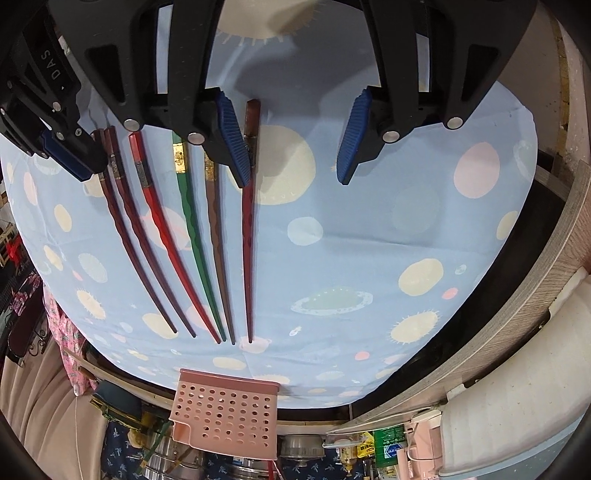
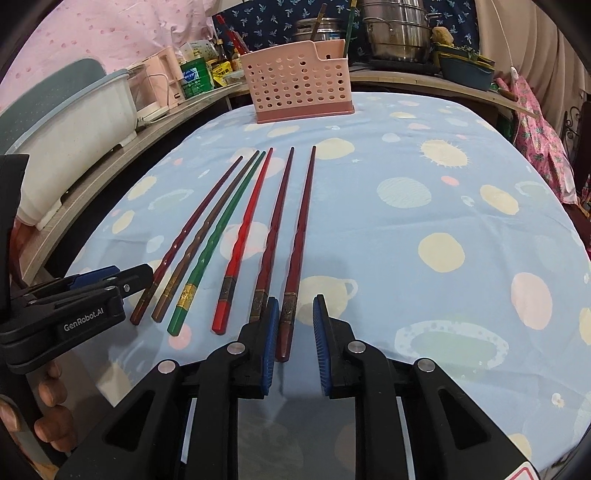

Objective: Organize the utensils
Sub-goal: 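Grasp a dark red chopstick with the left tool while the right tool grasps another, then lift both held chopsticks and carry them over the pink holder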

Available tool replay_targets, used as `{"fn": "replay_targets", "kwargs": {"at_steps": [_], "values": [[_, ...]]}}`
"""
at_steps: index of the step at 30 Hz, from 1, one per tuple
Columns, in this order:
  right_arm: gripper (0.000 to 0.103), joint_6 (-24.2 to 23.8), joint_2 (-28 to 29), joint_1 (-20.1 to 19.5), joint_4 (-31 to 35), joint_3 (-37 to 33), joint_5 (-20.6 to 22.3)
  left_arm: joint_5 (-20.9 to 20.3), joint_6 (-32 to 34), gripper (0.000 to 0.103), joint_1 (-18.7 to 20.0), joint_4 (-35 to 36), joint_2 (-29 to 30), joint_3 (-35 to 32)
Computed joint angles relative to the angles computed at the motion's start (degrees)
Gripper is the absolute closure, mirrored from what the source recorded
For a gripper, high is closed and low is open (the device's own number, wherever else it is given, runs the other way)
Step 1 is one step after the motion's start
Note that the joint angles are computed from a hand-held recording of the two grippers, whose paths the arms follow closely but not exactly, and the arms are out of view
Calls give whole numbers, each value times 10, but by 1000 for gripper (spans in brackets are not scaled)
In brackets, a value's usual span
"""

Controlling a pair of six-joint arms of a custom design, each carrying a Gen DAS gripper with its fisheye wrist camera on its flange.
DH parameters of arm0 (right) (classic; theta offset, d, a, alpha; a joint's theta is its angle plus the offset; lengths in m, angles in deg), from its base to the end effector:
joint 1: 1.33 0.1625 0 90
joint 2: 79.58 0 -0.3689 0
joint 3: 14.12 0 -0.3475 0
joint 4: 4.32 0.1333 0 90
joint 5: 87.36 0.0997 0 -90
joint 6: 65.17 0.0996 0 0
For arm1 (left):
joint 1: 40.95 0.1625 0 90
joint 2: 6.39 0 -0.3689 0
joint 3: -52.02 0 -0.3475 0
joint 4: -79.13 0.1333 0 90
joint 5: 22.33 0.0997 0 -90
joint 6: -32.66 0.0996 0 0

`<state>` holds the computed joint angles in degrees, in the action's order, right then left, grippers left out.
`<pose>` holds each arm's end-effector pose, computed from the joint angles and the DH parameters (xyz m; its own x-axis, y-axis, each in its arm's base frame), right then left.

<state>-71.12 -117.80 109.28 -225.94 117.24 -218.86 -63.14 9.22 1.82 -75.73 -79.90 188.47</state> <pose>0.2021 -0.3463 0.0474 -0.8130 0.0457 0.5804 -0.3618 0.7415 -0.5651 -0.1260 -0.4008 0.1451 -0.7161 0.1544 -0.6807 0.4892 0.8067 -0.3316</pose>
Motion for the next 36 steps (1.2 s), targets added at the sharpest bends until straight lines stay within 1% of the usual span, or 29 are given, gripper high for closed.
{"fn": "replay_targets", "kwargs": {"at_steps": [2,6,11,22,24,25,27,29,31,32,36], "values": [[85,-2,1,0,-3,-1,-1,-3,1,54,0,0,1,0],[85,-13,10,1,-18,-3,-5,-8,-3,52,1,4,6,0],[85,-28,19,4,-28,-8,-16,2,-3,51,-4,-1,14,3],[85,-31,23,5,-32,-9,-19,8,0,51,-7,-13,17,9],[85,-30,22,5,-32,-9,-18,6,3,52,-7,-15,15,11],[85,-30,23,5,-33,-9,-18,5,6,55,-7,-16,14,11],[86,-30,22,4,-34,-8,-16,1,10,64,-8,-17,13,12],[87,-30,23,5,-35,-9,-19,-6,16,83,-9,-18,11,12],[93,-26,20,2,-35,-6,-18,-10,16,95,-8,-15,10,10],[94,-23,16,0,-35,-3,-13,-14,16,95,-6,-15,8,10],[96,-15,8,-6,-29,2,-3,-25,13,96,-3,0,3,4]]}}
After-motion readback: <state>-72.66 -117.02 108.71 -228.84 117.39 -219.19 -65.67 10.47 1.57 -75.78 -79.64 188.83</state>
